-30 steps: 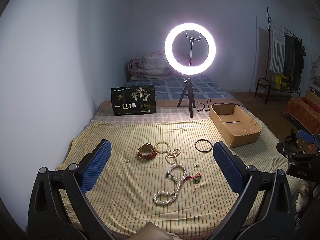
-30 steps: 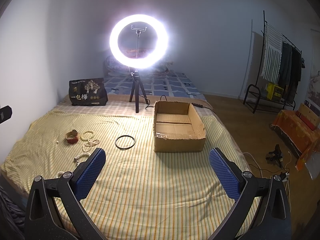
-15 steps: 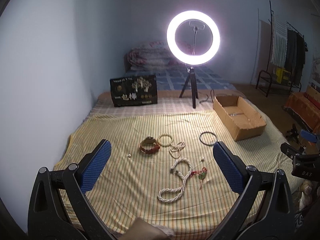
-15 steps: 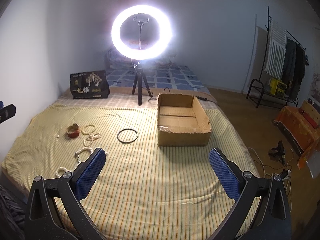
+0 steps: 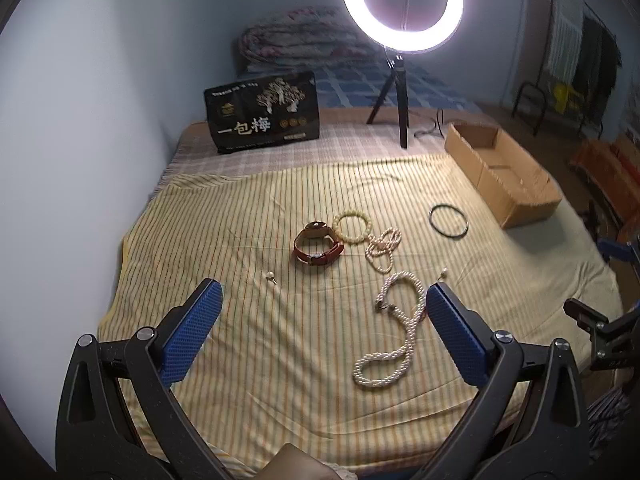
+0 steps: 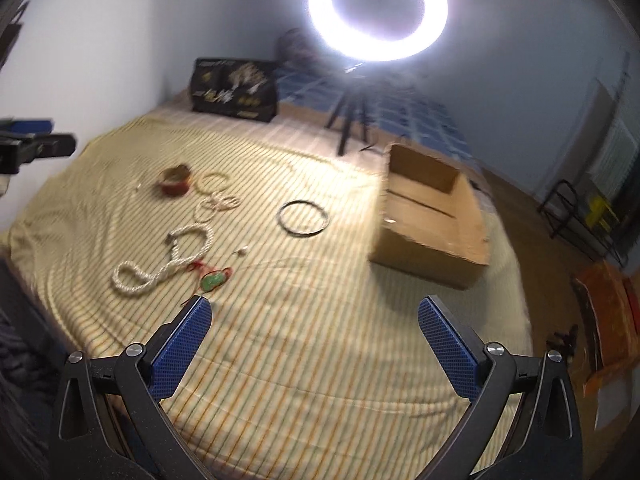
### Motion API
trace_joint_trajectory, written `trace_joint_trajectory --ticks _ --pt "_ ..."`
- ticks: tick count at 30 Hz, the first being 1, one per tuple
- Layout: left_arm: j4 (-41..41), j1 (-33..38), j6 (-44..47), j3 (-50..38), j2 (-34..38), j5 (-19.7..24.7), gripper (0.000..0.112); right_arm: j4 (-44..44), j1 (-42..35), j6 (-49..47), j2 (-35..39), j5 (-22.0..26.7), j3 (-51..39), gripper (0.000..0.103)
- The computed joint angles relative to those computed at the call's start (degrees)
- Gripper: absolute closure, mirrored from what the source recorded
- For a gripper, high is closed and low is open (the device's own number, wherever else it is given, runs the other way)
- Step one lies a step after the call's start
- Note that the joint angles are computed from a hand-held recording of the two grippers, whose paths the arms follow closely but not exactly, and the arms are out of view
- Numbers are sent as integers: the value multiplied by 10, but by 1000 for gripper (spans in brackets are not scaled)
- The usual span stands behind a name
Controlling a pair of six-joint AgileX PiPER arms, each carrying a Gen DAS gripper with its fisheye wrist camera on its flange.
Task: Organize jewelry
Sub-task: 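Move left tool to the pearl necklace while right tool approaches the jade pendant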
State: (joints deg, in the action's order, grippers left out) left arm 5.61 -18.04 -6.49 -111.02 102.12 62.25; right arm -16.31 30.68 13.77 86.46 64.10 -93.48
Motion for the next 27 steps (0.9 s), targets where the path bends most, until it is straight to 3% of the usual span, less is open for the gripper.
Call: trace_joint_trajectory --ticks 6,13,14,16,21,27 --pt "-7 12 19 -45 43 30 9 81 -30 -75 45 -16 -29 1" --pt "-24 19 43 19 25 -15 9 175 -53 -167 91 -23 -41 1" --pt "-46 26 59 29 22 -20 14 189 -55 -181 97 -19 -43 2" --pt "-72 34 70 35 21 -16 25 218 -61 -212 115 -7 -54 15" --pt "-158 56 108 40 36 20 56 285 -77 -275 161 25 -84 34" --pt "-219 55 142 46 51 61 78 339 -83 -316 214 56 -122 50"
